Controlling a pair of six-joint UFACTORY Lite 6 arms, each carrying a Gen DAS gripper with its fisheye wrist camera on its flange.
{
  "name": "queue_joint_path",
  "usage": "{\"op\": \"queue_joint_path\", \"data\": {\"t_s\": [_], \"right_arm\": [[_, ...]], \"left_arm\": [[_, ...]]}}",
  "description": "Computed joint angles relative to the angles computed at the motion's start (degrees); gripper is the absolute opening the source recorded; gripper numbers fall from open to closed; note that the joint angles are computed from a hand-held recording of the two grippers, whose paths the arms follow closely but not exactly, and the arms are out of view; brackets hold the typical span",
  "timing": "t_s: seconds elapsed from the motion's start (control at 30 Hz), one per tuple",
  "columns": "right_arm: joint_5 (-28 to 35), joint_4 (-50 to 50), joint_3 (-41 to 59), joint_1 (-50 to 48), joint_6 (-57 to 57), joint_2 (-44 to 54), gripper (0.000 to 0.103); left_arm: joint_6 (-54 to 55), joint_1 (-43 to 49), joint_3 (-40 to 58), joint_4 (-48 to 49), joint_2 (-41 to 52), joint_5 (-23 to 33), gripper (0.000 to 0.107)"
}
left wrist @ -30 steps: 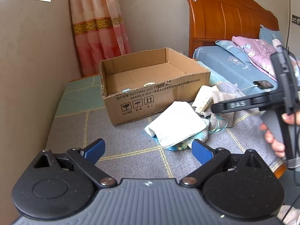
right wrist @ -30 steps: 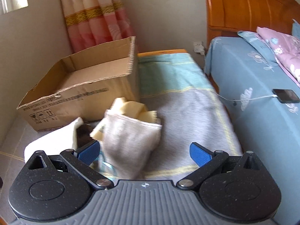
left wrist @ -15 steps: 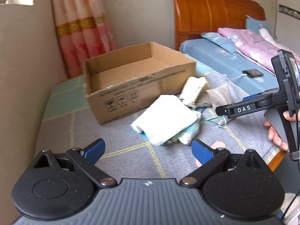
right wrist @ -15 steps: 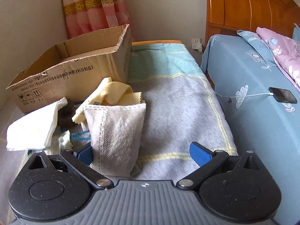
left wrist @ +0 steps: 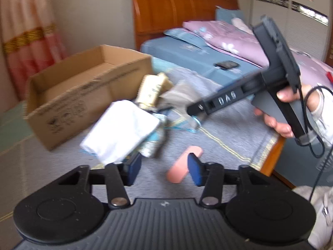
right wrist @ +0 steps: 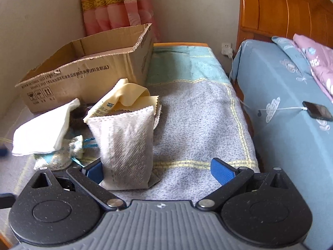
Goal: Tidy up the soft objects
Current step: 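Close the left tool on the pink strip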
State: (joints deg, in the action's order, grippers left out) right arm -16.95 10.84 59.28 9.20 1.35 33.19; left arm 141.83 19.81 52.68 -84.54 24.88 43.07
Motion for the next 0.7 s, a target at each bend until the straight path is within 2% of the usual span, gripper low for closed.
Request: {"op": "queue_joint_path", "data": {"t_s": [0.07,0.23,0.37,0.57,0.63,0.7], "right_arm": [[-2.29,-5.97,-2.60,-0.32,5.58,-1.96,0.103],[-5.23,-9.56,-6.78,-0.56,9.39,-5.62,0.103],[-6.53,-12.85,-8.64,-1.19,13.75,-7.45,0.103],[-7.22,-11.75,-10.16,-1.02,11.57,-8.29,0.103],[-7.03,-10.36,-10.15,-0.94,9.49,-7.97,0.103],[-6.58,-9.26,-9.91,-0.99,8.05,-7.51,0.103]], "left_arm": [[0.49,-0.89,0.35,1.62,0.53,0.49,0.047],[0.02,-4.39,2.74,5.07,3.26,-0.82,0.047],[-6.22,-6.94,6.90,10.06,6.62,-2.58,0.046],[-9.37,-7.01,6.62,17.41,4.77,-1.92,0.046],[-10.43,-7.14,7.27,18.22,4.94,-2.10,0.043],[-10.92,-7.56,8.12,18.63,5.35,-2.34,0.034]]}}
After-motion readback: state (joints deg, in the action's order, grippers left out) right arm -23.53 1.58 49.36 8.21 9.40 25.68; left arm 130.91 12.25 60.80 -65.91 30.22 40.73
